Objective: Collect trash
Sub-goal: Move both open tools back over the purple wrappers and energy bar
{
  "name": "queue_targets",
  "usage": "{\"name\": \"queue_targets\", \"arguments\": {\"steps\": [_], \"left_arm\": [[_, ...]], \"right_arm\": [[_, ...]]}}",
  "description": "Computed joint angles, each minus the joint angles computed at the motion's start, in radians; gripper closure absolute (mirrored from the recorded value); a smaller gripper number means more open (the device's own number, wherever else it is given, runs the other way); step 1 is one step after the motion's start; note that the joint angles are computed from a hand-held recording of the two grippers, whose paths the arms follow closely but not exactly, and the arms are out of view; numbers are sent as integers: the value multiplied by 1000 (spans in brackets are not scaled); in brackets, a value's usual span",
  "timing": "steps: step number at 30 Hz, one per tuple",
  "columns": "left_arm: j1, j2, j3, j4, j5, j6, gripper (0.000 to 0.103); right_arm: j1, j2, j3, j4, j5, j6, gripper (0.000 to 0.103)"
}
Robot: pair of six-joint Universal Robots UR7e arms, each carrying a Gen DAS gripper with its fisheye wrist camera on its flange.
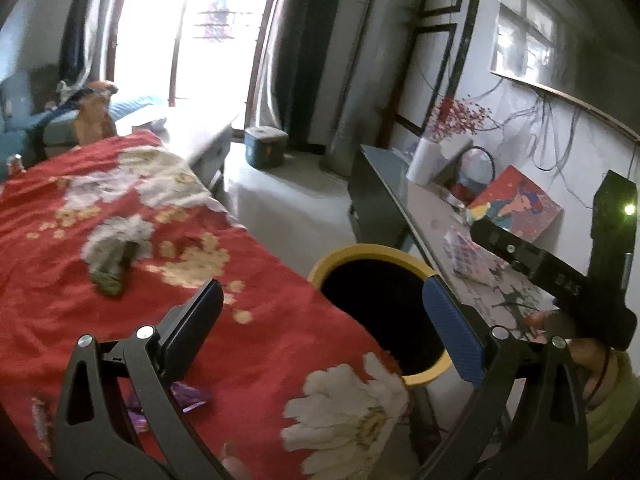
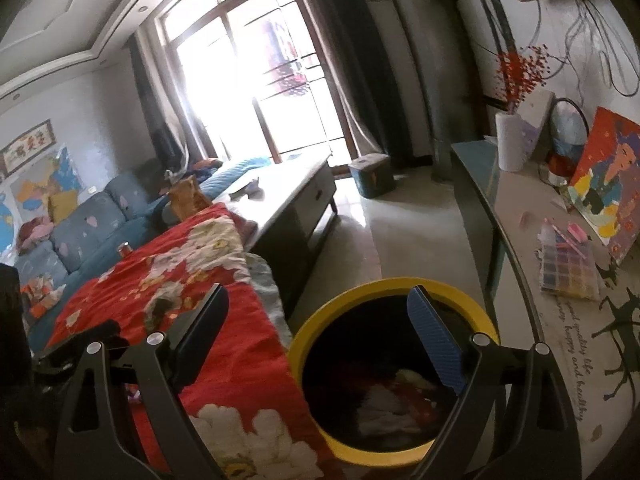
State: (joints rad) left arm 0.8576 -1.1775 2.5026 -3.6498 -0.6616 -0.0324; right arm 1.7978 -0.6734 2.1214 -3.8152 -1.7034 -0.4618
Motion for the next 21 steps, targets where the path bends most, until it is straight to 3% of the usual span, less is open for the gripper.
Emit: {"name": "queue_targets", "arguments": {"steps": [21], "left_arm": [[-34, -241, 135, 3, 193, -49, 11]], "right_arm": [[98, 60, -11, 63, 47, -27, 14]]}}
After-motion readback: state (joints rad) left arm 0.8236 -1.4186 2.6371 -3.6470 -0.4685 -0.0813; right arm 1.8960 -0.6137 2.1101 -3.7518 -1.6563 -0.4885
